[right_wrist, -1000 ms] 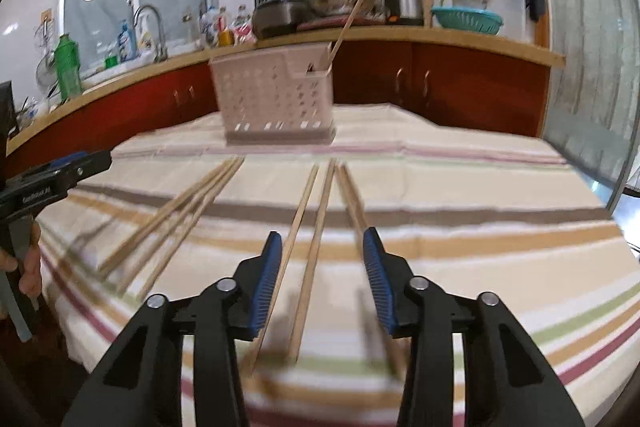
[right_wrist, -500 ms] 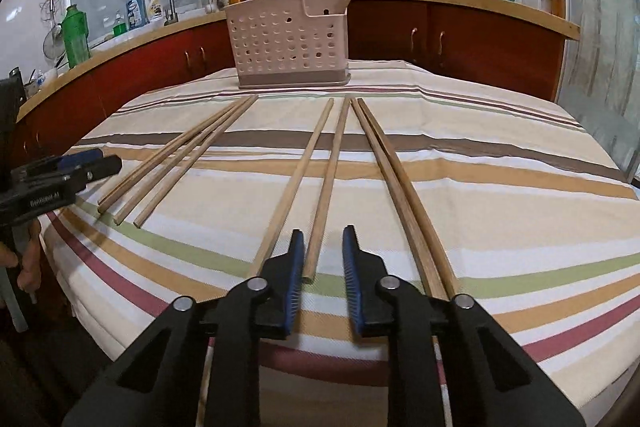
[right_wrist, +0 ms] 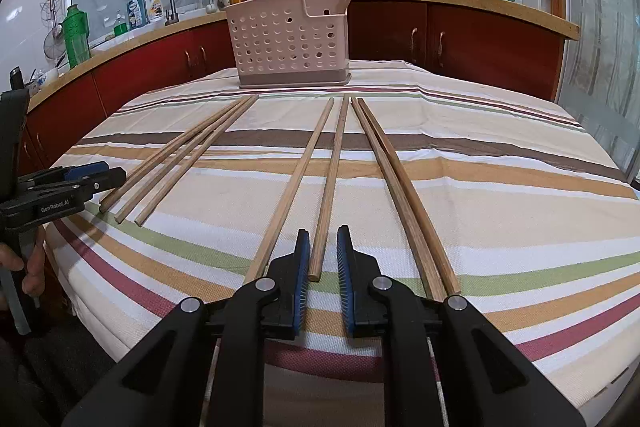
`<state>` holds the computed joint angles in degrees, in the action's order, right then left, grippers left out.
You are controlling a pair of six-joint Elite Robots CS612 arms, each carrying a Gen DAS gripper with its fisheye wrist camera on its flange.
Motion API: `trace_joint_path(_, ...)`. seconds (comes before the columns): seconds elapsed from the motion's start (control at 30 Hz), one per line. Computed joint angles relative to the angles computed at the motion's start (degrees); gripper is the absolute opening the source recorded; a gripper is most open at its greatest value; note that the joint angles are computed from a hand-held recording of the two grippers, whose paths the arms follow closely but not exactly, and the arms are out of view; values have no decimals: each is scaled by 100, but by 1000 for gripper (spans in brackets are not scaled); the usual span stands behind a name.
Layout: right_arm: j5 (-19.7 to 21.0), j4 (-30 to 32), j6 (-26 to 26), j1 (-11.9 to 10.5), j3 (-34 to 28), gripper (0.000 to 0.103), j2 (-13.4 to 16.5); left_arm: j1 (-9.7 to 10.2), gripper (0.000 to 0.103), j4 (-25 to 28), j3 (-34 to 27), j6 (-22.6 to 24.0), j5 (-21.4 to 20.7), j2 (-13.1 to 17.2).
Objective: Organize utensils
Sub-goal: 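Move both tools back down to the remaining chopsticks on the cloth, then close the left gripper on a chopstick while the right gripper grasps another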
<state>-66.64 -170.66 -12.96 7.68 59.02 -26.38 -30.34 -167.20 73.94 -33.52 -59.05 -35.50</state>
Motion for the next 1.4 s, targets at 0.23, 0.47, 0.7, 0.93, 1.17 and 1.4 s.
trace_joint_path(0.23, 2, 0, 1, -2, 4, 15, -2, 2, 51, 158, -48, 76, -100, 16)
trace_joint_path(0.47, 9, 11, 9, -4, 2, 15, -3, 7, 47, 153, 31, 66, -50, -22)
trace_joint_path(0.7, 8, -29, 2, -6, 42, 15, -16, -45, 15, -33, 35, 450, -168, -3)
trace_joint_path(0.93, 54, -21, -43, -13, 115, 8, -62, -31, 6, -77, 50, 460, -320, -16)
trace_joint_path(1.17, 59, -265, 53, -22, 194, 8, -128, -61, 6, -363, 167, 488, -14, -104)
trace_joint_path(1.4, 115, -641, 196, -42, 248, 7, -212, -97, 6, -794, 287, 539, 389, -214)
